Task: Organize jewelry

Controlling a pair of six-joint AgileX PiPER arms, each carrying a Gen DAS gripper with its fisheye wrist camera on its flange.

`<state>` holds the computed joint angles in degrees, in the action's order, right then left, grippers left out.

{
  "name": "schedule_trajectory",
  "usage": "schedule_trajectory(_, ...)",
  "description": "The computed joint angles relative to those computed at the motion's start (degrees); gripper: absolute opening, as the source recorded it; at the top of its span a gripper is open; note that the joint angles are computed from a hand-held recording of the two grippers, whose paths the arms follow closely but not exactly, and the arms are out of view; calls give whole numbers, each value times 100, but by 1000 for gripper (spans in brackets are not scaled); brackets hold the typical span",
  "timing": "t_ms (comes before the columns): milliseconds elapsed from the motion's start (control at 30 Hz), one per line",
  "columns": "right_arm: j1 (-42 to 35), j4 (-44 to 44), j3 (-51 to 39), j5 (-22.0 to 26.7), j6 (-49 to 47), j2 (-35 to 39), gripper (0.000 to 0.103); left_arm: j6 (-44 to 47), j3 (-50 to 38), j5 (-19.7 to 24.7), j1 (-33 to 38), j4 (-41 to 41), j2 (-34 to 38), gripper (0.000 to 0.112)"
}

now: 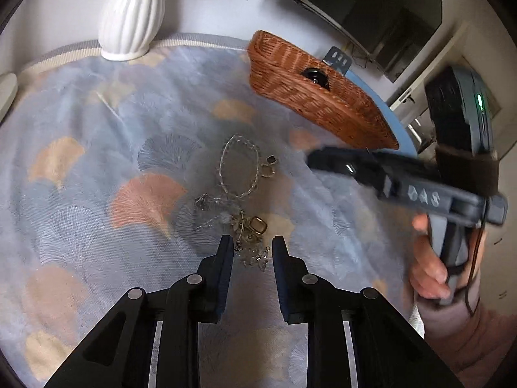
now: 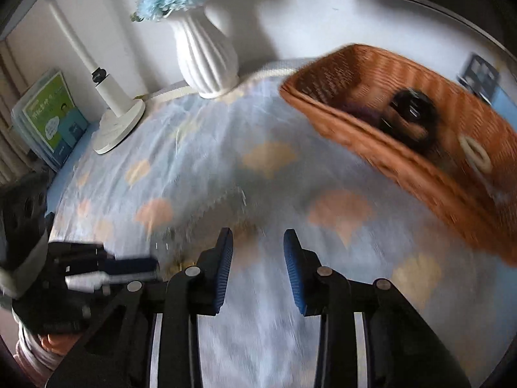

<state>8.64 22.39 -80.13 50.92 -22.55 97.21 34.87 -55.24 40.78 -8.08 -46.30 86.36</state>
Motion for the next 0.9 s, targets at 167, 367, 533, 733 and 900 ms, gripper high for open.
schedule_trajectory(167, 571, -696, -461, -276, 349, 584, 37, 79, 23, -60, 13, -64, 60, 25)
schedule_trajectory(367, 1149, -1971, -128, -972, 1067, 593, 28, -86, 59, -313, -155, 103, 20, 20)
schedule_trajectory(533, 1506, -2842, 370, -1484, 1591, 336, 10, 81, 190, -417, -128, -62, -120, 14)
schedule_trajectory(733, 977, -1167, 465, -1323, 461, -82, 10, 1660, 564, 324, 901, -1773, -394, 7)
schedule_trajectory(900, 532, 45, 524, -923, -285, -623, 10, 2517, 815, 1293, 1850, -2913, -433, 4)
